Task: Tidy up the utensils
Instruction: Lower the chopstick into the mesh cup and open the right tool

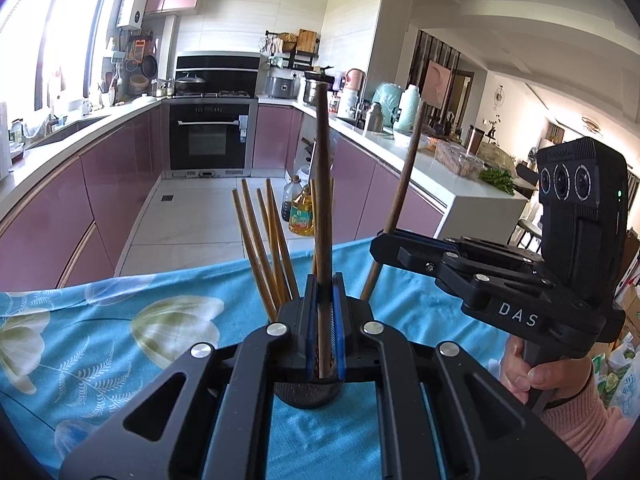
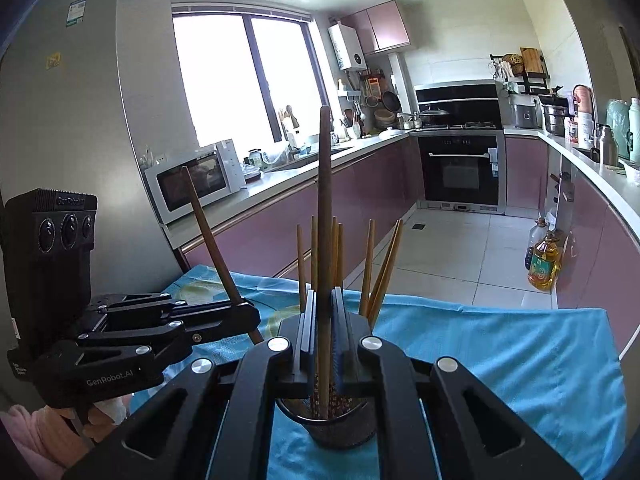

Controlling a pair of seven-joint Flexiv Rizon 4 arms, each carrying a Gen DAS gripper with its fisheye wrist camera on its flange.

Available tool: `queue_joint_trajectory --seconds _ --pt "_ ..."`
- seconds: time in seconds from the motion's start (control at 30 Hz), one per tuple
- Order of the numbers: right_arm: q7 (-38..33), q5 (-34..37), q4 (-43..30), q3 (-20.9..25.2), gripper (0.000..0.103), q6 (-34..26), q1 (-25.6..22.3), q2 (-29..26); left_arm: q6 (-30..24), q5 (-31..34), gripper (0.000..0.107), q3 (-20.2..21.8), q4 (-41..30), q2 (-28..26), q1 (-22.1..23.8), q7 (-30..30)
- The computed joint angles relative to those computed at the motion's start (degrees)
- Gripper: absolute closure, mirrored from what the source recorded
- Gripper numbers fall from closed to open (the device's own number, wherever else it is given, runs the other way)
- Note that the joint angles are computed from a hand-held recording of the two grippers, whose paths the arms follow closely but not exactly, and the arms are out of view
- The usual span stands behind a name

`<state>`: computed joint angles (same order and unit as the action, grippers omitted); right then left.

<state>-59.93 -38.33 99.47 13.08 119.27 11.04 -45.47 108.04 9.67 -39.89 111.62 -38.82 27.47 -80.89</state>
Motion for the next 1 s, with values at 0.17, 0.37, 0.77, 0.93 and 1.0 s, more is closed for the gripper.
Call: queue_joint_trajectory --seconds 0.17,0.37,0.77,0.93,1.0 --pt "0.4 -1.3 -0.5 0.9 0.097 -2.4 -0.6 -0.5 -1.5 -0.9 0.099 0.8 -1.0 -1.4 -1.0 0.9" --pt "-0.1 -1.6 -1.4 2.4 0.097 -5.4 -1.2 -1.4 -2.5 -2.8 0.099 1.9 -2.0 -2.4 -2.3 2.5" --pt "-2.7 0.5 -2.4 5.0 0.097 -8.1 -1.9 -2.0 -2.8 -4.8 0.099 3.2 -4.1 -3.9 -3.7 4.1" --pt "-3.3 1.2 -3.0 6.0 0.097 -9.0 -2.4 -2.4 -3.1 -5.7 0.098 4.3 -4.8 -3.8 -4.7 4.2" --pt "-3.4 1.4 -3.5 6.6 0.097 -9.6 -2.6 -2.7 -3.4 -6.4 0.098 5.2 -5.4 -3.8 -5.6 4.1"
